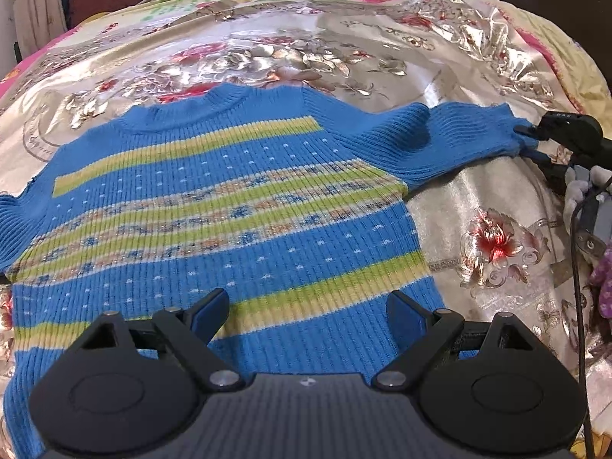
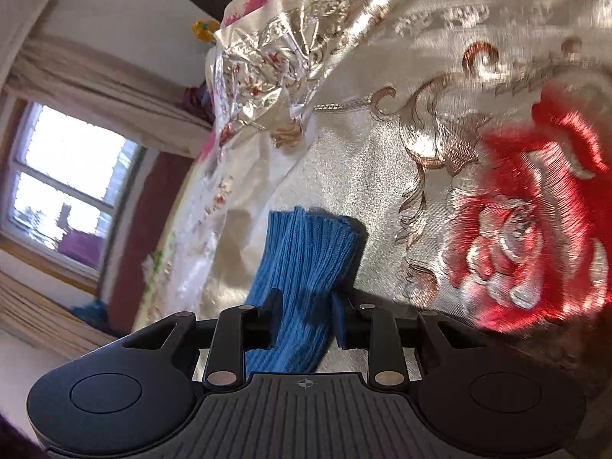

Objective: Fold small clothes
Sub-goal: 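Lift the held sleeve with the right gripper and fold it across the body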

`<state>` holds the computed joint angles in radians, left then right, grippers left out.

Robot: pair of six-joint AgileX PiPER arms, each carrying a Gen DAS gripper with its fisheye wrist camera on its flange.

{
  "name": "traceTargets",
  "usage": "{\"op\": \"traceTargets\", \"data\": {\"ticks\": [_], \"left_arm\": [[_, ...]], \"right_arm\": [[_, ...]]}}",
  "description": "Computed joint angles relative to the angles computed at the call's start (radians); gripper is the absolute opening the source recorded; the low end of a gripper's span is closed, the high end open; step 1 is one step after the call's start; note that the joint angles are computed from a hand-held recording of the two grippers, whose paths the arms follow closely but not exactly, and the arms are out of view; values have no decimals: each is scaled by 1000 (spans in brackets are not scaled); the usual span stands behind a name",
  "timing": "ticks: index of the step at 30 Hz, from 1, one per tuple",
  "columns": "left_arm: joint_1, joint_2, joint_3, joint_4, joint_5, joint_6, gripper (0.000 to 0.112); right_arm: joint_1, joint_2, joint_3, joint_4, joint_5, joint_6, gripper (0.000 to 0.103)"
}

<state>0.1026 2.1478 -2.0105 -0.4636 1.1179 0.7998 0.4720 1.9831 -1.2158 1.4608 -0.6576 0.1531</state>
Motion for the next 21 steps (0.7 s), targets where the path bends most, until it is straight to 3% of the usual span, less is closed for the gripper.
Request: {"op": "traceTargets", "data": {"ticks": [6,8,12,17,21], "left_arm": [[-20,6,-5,24,8,-18,93],[-23,4,-1,23,6,-16,93],[-31,1,4,31,5,-15,93],[-20,-5,4,21,13,-11,93],[9,4,-22,-3,29,-11,93]], "right_arm": [[-6,-5,87,-234,-40,283,24],[-12,-5,70,-178,-9,202,18],[-15,13,6,-76,14,31,17],[-2,-14,0,-107,25,26,11],[35,-31,-85,-97,26,-101,9]]}}
